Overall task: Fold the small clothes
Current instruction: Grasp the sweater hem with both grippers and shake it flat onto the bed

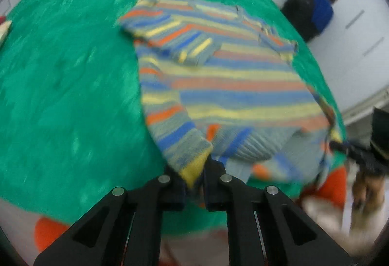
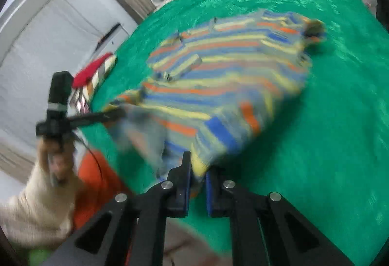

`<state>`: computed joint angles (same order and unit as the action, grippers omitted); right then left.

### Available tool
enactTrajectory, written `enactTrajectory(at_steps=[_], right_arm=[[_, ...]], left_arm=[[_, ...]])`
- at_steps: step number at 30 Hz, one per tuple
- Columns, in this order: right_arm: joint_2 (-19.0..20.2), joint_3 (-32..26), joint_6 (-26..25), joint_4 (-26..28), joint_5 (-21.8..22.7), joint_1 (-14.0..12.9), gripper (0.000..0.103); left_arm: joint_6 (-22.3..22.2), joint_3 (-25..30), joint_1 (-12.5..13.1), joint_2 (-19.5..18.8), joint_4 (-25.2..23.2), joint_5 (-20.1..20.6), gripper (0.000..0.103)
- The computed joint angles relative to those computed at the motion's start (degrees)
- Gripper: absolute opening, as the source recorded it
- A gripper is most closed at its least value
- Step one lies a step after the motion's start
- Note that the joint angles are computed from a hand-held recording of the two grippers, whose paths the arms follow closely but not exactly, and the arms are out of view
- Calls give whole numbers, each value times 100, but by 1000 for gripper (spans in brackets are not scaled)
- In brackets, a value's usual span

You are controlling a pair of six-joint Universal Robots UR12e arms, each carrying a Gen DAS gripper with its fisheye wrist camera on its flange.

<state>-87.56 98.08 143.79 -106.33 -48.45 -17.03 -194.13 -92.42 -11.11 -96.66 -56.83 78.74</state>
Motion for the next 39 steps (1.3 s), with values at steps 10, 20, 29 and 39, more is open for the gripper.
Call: enactTrajectory(at_steps=[10,20,29,39], right_arm=[[-199,674,522,57,-112,-500,59],[58,480,-357,1029,-371,-139,5],[-90,483,-59,426,-1752,-249,4],[-690,731,696,-1298,-1957,-284,84]], left_arm=[[-152,-692,92,363,82,502,50],[301,-303,-342,-44,-531,909,4],[193,-220,-540,-232,-944,1278,2],[-524,-315,-654,268,-166,2122,73]])
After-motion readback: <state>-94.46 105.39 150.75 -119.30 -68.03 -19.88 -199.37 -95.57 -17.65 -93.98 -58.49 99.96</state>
